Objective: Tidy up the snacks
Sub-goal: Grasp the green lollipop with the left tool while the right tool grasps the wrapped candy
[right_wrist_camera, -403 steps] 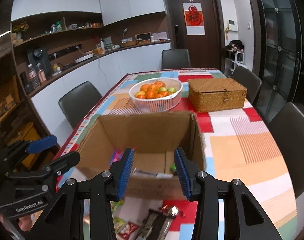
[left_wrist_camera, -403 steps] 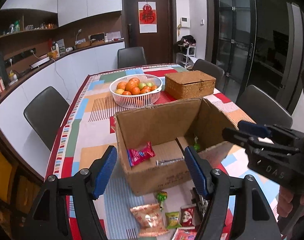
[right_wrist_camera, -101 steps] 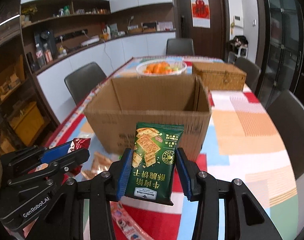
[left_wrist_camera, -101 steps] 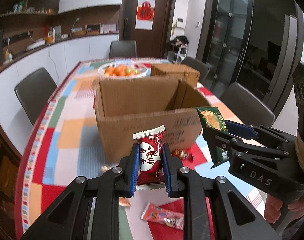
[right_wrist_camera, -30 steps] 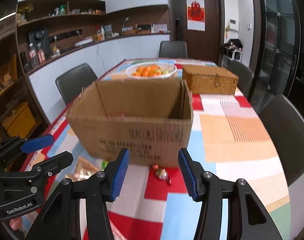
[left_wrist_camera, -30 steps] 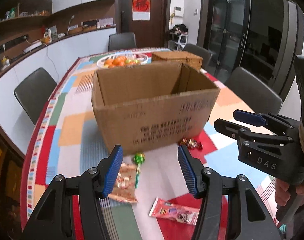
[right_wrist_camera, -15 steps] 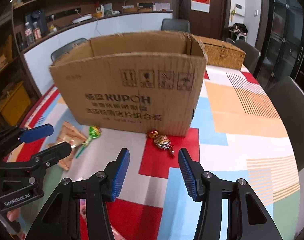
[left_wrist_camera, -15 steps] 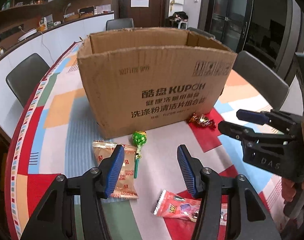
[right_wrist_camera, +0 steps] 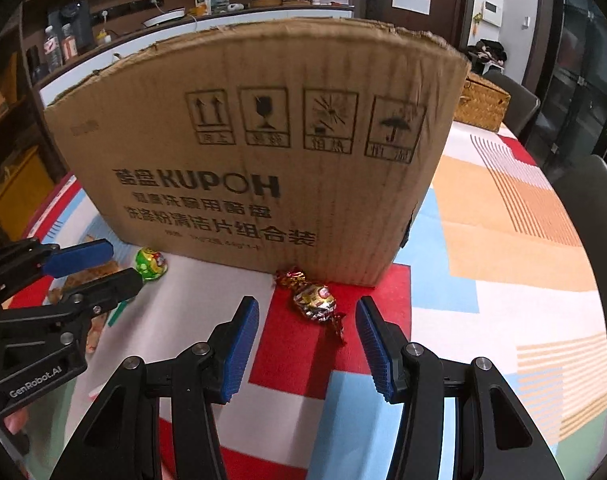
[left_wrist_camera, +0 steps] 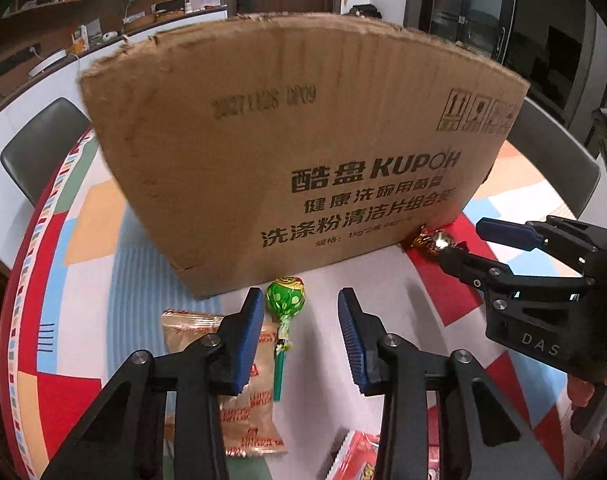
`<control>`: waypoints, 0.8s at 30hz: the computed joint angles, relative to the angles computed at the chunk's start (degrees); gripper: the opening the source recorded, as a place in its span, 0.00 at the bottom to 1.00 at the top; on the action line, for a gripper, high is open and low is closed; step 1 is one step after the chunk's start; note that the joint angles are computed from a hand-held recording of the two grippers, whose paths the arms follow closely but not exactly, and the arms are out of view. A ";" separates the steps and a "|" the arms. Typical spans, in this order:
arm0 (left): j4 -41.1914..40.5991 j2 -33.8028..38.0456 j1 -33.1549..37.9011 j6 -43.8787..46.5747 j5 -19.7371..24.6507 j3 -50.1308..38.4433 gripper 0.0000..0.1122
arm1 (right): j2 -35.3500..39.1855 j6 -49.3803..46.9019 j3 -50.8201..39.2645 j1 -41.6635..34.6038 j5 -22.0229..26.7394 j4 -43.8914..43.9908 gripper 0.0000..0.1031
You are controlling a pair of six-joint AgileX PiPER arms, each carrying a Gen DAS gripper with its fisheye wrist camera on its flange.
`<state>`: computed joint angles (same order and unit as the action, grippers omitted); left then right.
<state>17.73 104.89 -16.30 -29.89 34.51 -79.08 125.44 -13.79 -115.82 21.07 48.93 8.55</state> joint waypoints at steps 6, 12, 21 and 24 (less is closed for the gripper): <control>-0.15 3.29 -0.04 0.41 1.74 -3.22 0.30 | 2.52 0.62 -3.22 -0.36 2.05 -0.13 0.50; -0.05 4.63 0.27 -0.01 3.16 -4.55 0.27 | 4.28 0.19 -5.42 0.33 3.06 -0.88 0.49; -1.08 6.00 0.42 1.51 4.16 -6.64 0.22 | 8.19 -0.27 -11.07 0.54 5.98 -1.34 0.27; -1.23 4.49 0.24 1.14 3.56 -5.32 0.21 | 7.18 0.35 -9.39 0.52 5.19 -1.59 0.27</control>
